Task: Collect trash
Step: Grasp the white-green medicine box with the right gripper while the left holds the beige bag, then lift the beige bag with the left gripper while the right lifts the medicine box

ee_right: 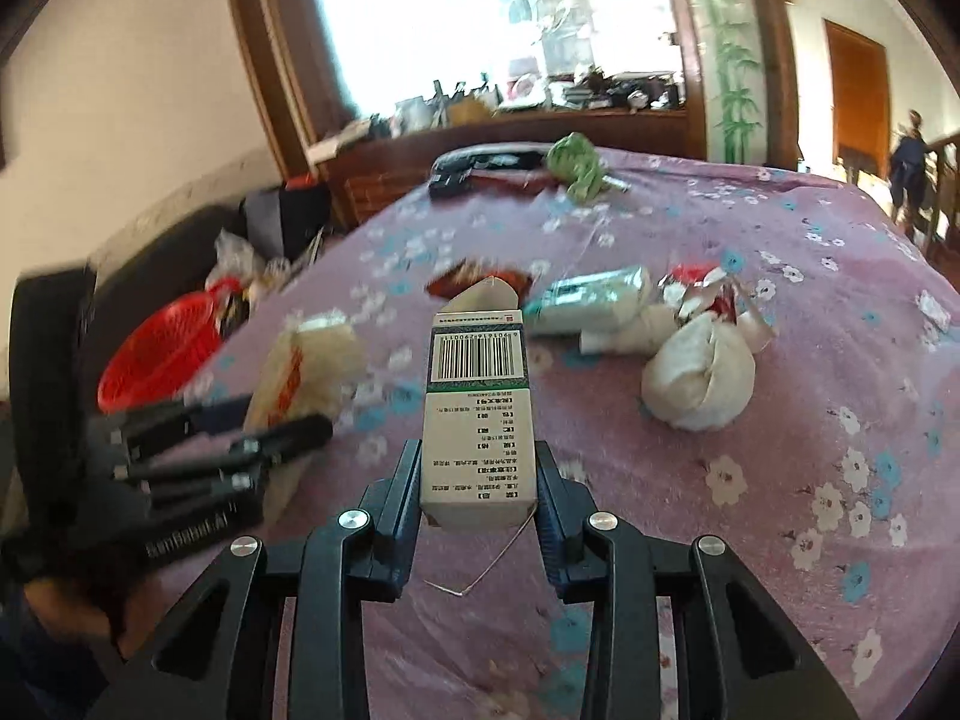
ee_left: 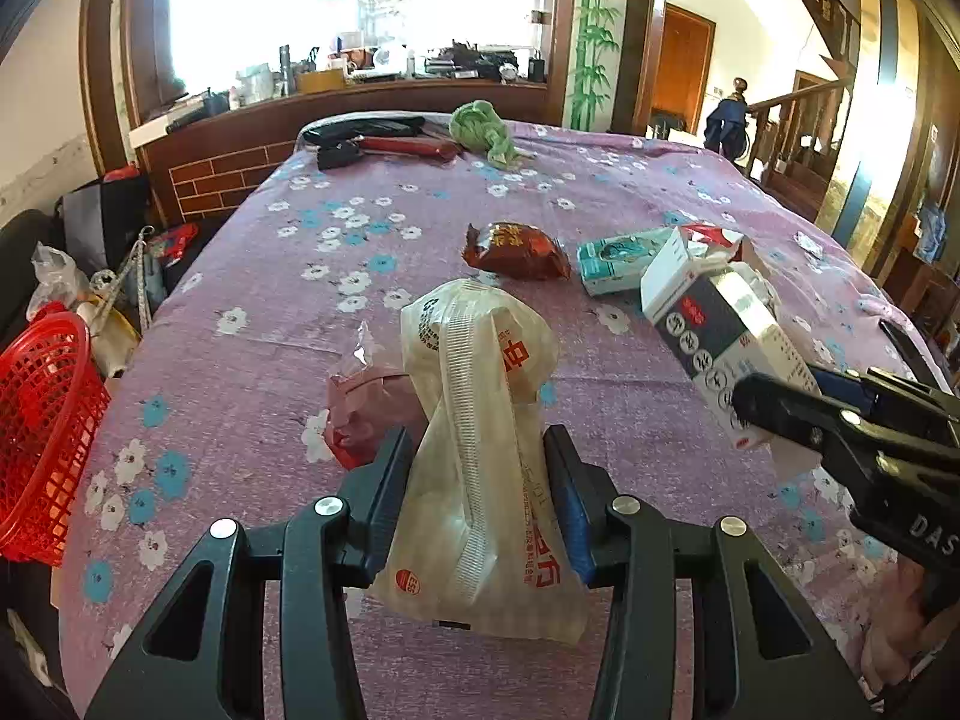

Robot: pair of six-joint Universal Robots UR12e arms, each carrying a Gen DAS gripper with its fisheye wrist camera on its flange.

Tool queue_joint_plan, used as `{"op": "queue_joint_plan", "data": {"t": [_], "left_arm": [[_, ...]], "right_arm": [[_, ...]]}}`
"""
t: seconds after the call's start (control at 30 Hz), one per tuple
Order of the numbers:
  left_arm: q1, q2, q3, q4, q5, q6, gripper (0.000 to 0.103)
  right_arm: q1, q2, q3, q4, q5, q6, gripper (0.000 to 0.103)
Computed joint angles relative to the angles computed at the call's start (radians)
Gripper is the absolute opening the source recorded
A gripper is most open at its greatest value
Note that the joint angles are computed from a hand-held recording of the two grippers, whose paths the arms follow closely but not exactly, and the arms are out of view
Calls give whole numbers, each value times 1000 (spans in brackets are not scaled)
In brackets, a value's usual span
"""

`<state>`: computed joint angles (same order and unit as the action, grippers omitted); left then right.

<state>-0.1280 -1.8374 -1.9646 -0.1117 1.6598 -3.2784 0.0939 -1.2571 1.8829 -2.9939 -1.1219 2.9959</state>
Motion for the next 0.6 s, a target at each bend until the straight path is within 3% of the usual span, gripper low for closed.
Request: {"op": "queue_joint_plan", "data": {"t": [0.2, 0.6], "left_arm": [[-23, -10, -2, 41, 80, 12, 44], [-40, -18, -3, 78, 149, 14, 45]], "right_arm": [[8, 9, -6, -21, -24, 17, 37], [13, 3, 13, -64, -23, -15, 37]]}}
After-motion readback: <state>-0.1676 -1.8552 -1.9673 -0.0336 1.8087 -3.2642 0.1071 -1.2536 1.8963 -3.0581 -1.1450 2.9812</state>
